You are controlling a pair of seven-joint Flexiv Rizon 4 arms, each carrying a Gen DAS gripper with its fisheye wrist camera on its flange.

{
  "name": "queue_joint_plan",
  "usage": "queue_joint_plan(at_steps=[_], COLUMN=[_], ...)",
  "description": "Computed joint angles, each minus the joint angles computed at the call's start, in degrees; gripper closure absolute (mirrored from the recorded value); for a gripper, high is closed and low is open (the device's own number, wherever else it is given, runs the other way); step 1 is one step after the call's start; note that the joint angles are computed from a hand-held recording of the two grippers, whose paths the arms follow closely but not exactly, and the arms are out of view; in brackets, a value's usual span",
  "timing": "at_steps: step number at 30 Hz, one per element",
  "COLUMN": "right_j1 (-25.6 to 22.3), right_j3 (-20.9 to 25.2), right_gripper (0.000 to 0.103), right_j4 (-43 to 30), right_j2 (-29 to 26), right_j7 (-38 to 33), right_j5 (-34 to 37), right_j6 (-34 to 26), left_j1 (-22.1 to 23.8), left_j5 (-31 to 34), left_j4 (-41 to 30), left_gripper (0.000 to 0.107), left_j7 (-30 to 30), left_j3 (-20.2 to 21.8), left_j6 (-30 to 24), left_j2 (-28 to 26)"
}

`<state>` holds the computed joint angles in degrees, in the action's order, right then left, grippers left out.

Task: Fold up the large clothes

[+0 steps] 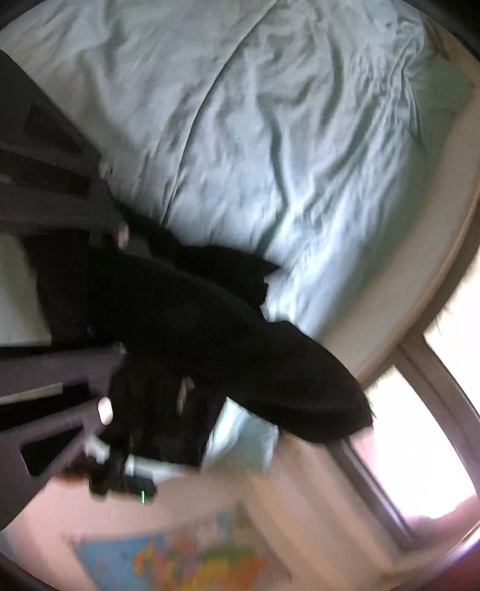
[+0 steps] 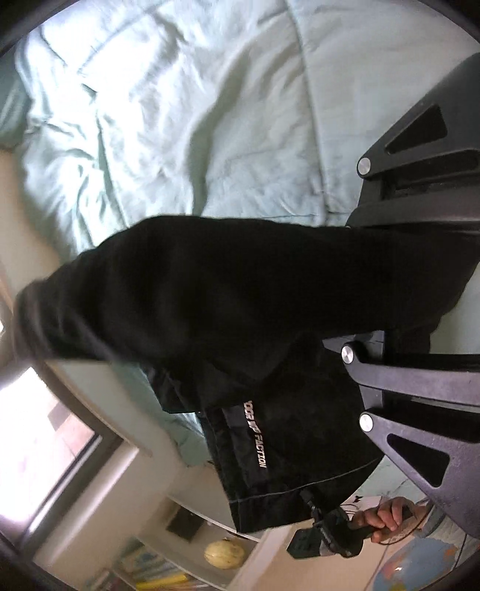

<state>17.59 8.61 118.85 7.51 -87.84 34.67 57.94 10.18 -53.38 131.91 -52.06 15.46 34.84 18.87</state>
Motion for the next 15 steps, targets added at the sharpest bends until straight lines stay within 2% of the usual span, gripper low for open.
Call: queue_joint_plan(at_steps=[2,4,6,8,10,12,14,15], right_j1=[0.18,0.81,0.37,0.83,0.53,0.58,0.33,0.47], right_j3=[0.73,2.08,5.48,4.98,4.98,4.58,3.82,3.40], right_gripper=[0.080,0.083,0.084,0.084,0.082,0.080,0.071,0.067], right_j4=[1.39,2.82,5.26,6.23,8.01,9.74,11.22,11.45], right_j2=[3.85,6.30,6.78,5.79,3.82,2.51,2.86,2.66], right_j7=[0.70,3.85,11.32,16.14,21.03,23.34,24.90,25.41], right_j5=[0.55,-2.94,-11.97,-13.64,-17.48,-19.29,-20.24,-19.79], right_j6=[-1.34,-2.70,-2.69,-3.88,-2.56,0.33,0.21,0.16], left_j1=[0.13,0.35,0.83,2.58,2.66,2.50,2.89,3.17], left_j5=[3.79,8.72,12.94,20.75,22.10,21.60,22.64,22.92], left_j4=[1.22,2.16,3.06,2.77,1.42,0.89,-1.04,-2.04], left_gripper=[0.098,0.098,0.096,0.095,0.094,0.091,0.079,0.065], left_j7=[-1.53,-2.24,-4.17,-6.57,-6.95,-5.42,-4.45,-4.52], left_j3=[-0.18,0.10,-0.56,-1.94,-1.56,-1.94,-2.48,-2.69], left_j6=[-0.05,-0.51,0.87,2.45,1.22,4.67,6.34,6.16], left_j2=[4.81,7.48,7.37,4.29,-0.04,-3.08,-6.91,-8.74])
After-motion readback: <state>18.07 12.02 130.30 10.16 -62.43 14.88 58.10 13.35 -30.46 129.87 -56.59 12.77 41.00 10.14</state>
